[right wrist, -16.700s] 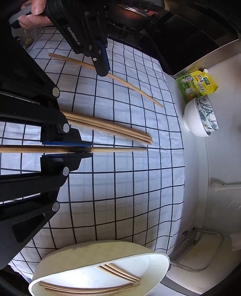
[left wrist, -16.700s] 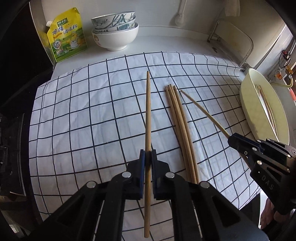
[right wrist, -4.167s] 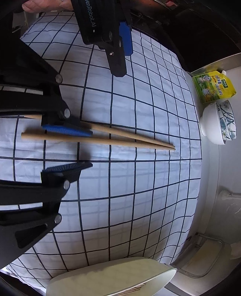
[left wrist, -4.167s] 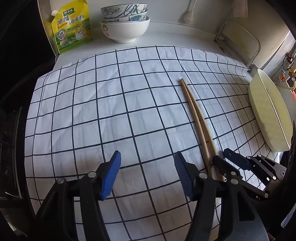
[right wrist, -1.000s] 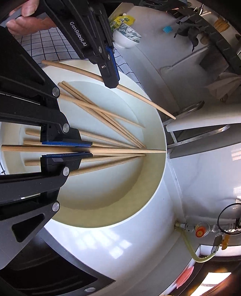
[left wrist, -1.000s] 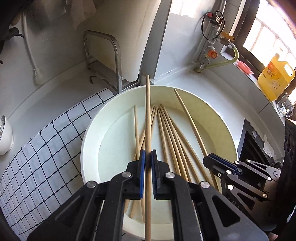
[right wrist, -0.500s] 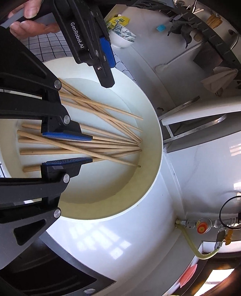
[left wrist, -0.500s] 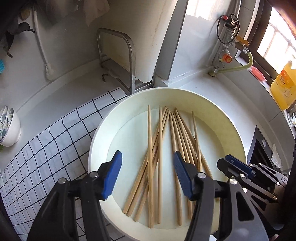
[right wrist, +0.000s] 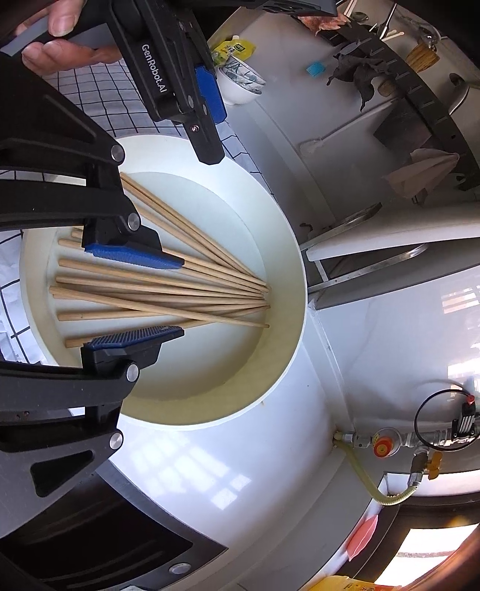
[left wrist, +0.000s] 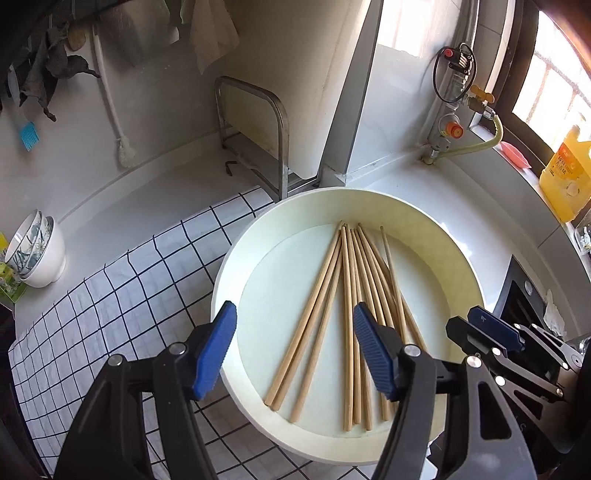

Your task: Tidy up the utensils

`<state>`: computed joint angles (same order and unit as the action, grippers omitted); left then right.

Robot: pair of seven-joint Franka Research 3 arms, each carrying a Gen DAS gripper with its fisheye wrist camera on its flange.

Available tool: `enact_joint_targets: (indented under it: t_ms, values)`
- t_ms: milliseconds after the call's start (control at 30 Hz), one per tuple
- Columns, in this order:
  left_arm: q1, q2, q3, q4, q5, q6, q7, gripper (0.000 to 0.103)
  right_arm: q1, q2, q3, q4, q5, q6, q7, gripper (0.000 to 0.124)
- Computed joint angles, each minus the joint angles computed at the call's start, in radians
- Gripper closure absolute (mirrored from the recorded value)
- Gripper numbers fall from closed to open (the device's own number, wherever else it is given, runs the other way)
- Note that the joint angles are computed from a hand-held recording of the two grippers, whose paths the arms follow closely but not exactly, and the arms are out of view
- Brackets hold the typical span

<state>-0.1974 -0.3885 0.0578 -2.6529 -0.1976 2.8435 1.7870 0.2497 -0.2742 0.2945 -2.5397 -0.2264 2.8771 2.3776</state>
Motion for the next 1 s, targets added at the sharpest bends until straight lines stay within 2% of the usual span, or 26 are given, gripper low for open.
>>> enact_joint_targets:
  t_ms: [267, 500, 733, 800, 1000]
  values:
    - [0.013, -0.052, -0.005, -0.023, 0.023, -0.004, -0.027, 0.033, -0.008, -0.049, 0.028, -0.005, -0.026, -0.028, 0.027, 0.082]
    - [0.009, -0.087, 0.007, -0.038, 0.045, -0.016, -0.033, 0.027, 0.001, -0.083, 0.033, -0.017, -0.012, -0.048, 0.025, 0.070]
    - [0.013, -0.129, 0.009, -0.061, 0.072, -0.011, -0.046, 0.020, -0.002, -0.105, 0.045, -0.018, -0.009, -0.071, 0.038, 0.063]
    - [0.016, -0.137, 0.010, -0.064, 0.079, -0.011, -0.053, 0.016, -0.003, -0.111, 0.048, -0.020, -0.010, -0.073, 0.042, 0.061]
    - [0.023, -0.161, 0.009, -0.076, 0.104, -0.010, -0.071, 0.009, -0.003, -0.122, 0.054, -0.023, -0.011, -0.080, 0.046, 0.060]
